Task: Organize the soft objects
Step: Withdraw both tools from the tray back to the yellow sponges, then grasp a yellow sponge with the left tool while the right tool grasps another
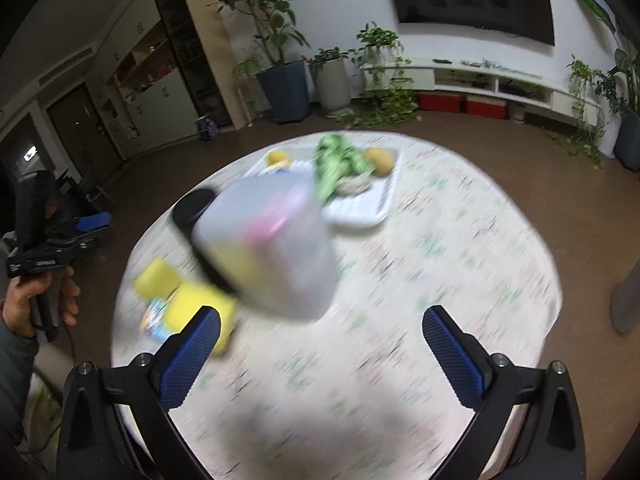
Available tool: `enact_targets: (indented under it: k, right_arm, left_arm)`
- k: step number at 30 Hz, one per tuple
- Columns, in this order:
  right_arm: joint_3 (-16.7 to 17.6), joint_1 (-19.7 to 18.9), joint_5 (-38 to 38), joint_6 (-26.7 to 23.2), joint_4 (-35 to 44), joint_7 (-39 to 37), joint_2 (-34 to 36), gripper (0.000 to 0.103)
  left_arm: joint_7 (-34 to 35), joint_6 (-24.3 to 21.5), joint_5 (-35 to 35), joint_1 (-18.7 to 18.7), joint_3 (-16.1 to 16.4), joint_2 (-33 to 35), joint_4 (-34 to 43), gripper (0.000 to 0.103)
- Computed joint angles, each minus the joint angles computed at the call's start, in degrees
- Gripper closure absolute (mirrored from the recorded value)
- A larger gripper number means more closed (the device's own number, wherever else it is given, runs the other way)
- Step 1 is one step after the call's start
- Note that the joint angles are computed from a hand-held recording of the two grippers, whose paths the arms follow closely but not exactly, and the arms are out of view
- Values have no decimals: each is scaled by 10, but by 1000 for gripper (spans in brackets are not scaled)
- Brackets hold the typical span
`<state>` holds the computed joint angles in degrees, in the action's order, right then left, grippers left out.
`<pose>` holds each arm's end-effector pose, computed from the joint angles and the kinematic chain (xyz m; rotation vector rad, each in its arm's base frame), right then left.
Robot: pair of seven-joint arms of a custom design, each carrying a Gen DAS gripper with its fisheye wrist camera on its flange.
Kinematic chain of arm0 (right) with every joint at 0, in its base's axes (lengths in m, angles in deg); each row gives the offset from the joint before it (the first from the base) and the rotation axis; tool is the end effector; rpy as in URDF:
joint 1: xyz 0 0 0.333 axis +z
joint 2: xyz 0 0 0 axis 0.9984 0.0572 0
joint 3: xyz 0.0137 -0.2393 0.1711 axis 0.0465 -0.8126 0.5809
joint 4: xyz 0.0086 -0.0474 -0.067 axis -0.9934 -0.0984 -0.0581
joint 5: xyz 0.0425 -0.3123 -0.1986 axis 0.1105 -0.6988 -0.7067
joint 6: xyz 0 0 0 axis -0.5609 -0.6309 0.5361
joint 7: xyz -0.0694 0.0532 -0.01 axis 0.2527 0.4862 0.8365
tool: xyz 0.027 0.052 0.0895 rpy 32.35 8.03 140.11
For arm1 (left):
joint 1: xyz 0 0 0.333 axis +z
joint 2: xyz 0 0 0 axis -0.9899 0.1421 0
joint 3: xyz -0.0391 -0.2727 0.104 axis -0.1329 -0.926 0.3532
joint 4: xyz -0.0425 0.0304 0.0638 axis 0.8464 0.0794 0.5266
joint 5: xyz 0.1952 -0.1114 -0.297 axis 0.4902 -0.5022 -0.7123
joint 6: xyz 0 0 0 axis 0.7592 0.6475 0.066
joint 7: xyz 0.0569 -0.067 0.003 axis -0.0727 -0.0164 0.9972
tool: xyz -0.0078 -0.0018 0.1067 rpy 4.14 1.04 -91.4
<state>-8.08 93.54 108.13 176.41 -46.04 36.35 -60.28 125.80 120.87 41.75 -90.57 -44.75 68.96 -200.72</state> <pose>0.5313 0.0051 0.4609 -1.8977 1.3906 -0.3034 0.5444 -0.1888 0.5099 -1.6322 2.0153 -0.9055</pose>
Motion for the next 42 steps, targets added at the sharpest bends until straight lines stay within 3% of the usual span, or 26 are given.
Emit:
enact_targets:
  k: [7,14,19,24,31,37,42]
  right_arm:
    - [14,56,68,44,-110,-28,-70,0]
    - [28,117,111,111,-147,-40,-80,0]
    - [33,147,131,148,-150,-42,-73,0]
    - [36,153,126,168,-131,-20,-48,0]
    - [44,144,112,177,-86,4,-4,0]
    - [64,129,105,182,-42,12,42,0]
    - [80,110,61,187,-8,61,79,0]
  left_arm:
    - [-88,42,36,5,-11,-70,-116,0]
    - [-154,78,51,5,-23,-116,-198,0]
    - [-189,101,65,8,-31,-117,-216,0]
    - [-238,86,145,40,-55,-80,-182,0]
    - [-266,73,206,31,-27,-17,-114,0]
    - [-228,51,185,13,-1,31,-65,0]
    - [-149,15,116,9,1,68,-22,0]
